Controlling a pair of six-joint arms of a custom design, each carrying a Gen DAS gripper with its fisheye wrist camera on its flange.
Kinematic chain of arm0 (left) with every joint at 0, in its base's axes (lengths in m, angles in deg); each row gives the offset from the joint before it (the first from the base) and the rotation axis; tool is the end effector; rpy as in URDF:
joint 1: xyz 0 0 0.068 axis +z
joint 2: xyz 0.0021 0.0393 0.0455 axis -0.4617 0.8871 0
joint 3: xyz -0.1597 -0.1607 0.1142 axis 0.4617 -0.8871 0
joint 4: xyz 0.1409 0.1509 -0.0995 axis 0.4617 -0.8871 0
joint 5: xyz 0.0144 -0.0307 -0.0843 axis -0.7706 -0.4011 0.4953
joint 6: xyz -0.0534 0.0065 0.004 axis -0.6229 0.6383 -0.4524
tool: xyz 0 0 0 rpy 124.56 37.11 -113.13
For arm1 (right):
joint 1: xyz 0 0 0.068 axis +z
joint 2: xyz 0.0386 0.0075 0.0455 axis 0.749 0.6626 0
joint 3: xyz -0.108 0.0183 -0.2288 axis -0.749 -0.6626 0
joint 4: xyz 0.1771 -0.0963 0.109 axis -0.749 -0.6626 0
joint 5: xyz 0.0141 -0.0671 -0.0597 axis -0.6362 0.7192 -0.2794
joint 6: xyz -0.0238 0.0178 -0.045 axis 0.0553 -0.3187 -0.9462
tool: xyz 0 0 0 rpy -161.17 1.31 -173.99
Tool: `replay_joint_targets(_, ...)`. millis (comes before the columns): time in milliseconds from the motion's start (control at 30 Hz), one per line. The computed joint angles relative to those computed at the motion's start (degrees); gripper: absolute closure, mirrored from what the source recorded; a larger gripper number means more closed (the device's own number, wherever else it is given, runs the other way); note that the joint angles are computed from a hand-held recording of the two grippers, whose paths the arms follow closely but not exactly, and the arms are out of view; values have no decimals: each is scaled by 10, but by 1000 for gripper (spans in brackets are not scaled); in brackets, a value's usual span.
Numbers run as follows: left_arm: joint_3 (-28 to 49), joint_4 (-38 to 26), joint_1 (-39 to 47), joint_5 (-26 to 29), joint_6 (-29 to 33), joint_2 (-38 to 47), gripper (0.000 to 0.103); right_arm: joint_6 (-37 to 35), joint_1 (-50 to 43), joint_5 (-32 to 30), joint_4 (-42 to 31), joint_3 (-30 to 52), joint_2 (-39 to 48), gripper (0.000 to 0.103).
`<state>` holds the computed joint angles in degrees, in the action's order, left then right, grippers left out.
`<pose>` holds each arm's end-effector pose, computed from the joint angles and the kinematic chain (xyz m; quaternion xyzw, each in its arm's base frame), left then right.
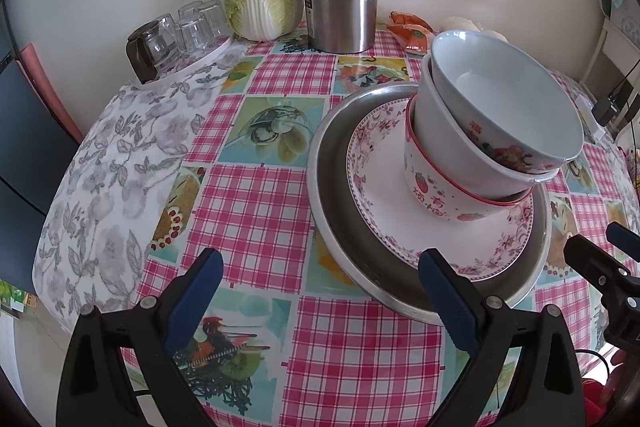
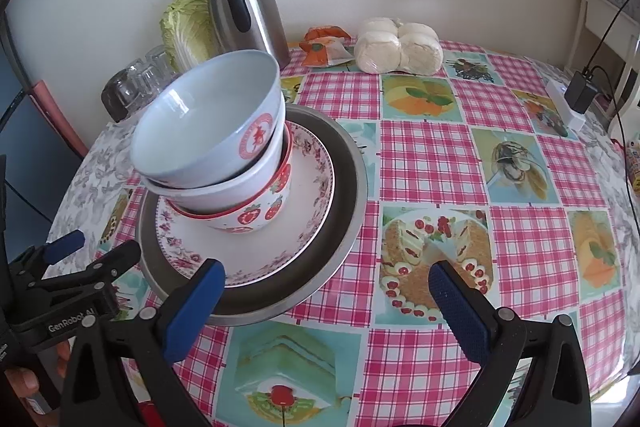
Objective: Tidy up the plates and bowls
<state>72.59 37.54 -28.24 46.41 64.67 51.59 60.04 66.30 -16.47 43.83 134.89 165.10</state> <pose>0.2453 0.0044 0.2352 -0.1178 0.9561 0.0757 0.2574 0.3001 0.1008 0.2606 -0.1279 0.9562 0.1048 0.2415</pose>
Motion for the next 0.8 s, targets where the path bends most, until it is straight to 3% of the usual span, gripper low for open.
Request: replay_joint_targets(800, -3, 4, 5, 11, 4, 1, 5, -7, -5, 3, -6, 2, 6, 0)
